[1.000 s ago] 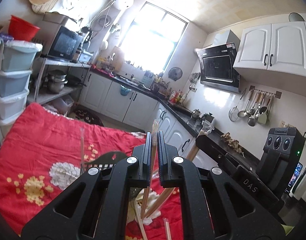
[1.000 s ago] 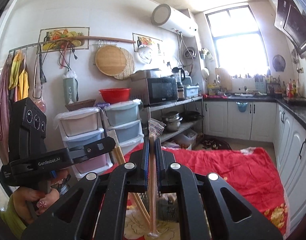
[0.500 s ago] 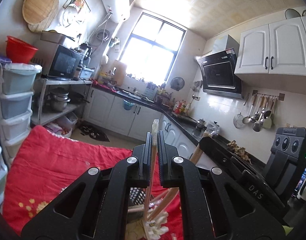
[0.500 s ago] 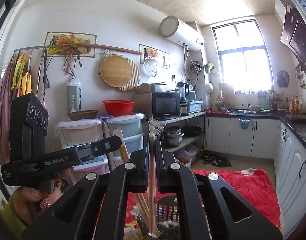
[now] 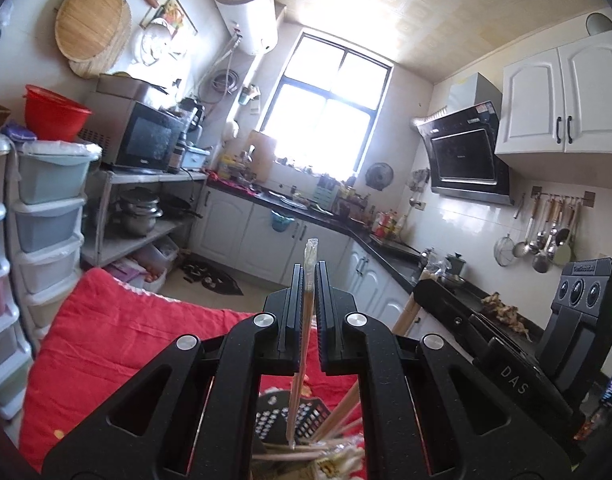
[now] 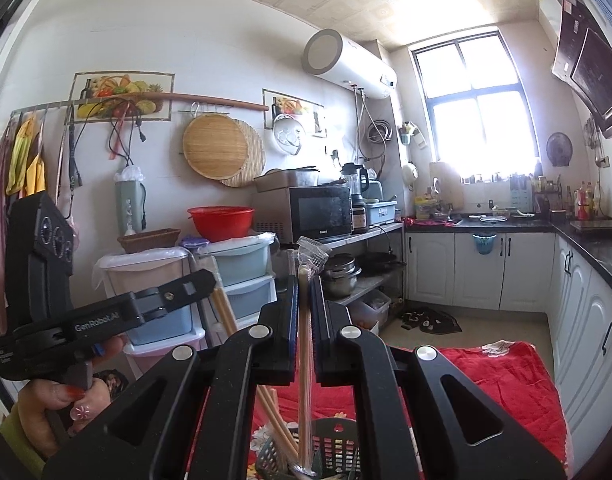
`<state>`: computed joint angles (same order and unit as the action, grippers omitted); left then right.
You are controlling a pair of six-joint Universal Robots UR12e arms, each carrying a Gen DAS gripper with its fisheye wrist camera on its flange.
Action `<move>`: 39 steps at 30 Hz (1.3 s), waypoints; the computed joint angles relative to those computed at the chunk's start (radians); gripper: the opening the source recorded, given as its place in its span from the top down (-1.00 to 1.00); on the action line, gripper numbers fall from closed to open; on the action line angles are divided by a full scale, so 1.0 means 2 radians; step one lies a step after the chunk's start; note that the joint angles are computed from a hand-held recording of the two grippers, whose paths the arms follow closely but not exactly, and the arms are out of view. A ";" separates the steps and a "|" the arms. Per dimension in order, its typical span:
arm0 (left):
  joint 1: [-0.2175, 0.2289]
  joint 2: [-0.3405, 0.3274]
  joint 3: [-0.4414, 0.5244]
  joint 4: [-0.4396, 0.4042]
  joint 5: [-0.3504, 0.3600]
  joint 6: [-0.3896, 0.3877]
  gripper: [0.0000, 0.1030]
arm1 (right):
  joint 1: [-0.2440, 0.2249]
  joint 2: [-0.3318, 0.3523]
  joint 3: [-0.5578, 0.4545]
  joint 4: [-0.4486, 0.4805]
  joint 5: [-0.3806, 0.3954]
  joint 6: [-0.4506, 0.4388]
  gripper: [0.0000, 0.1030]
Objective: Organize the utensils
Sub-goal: 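Lower the chopsticks into the green holder with the right tool while the left tool does likewise, then open both tools to release the chopsticks into the holder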
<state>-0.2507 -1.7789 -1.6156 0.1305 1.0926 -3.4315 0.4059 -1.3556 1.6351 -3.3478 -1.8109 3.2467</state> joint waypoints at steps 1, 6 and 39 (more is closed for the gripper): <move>-0.001 -0.002 0.000 0.005 0.005 0.001 0.94 | -0.002 0.001 0.001 -0.003 0.001 0.002 0.88; -0.006 -0.010 0.000 0.014 0.032 0.003 0.94 | -0.007 0.008 -0.001 -0.005 -0.002 0.017 0.88; -0.020 -0.022 -0.032 -0.043 0.078 0.051 0.34 | -0.010 0.023 0.022 0.037 -0.019 0.057 0.33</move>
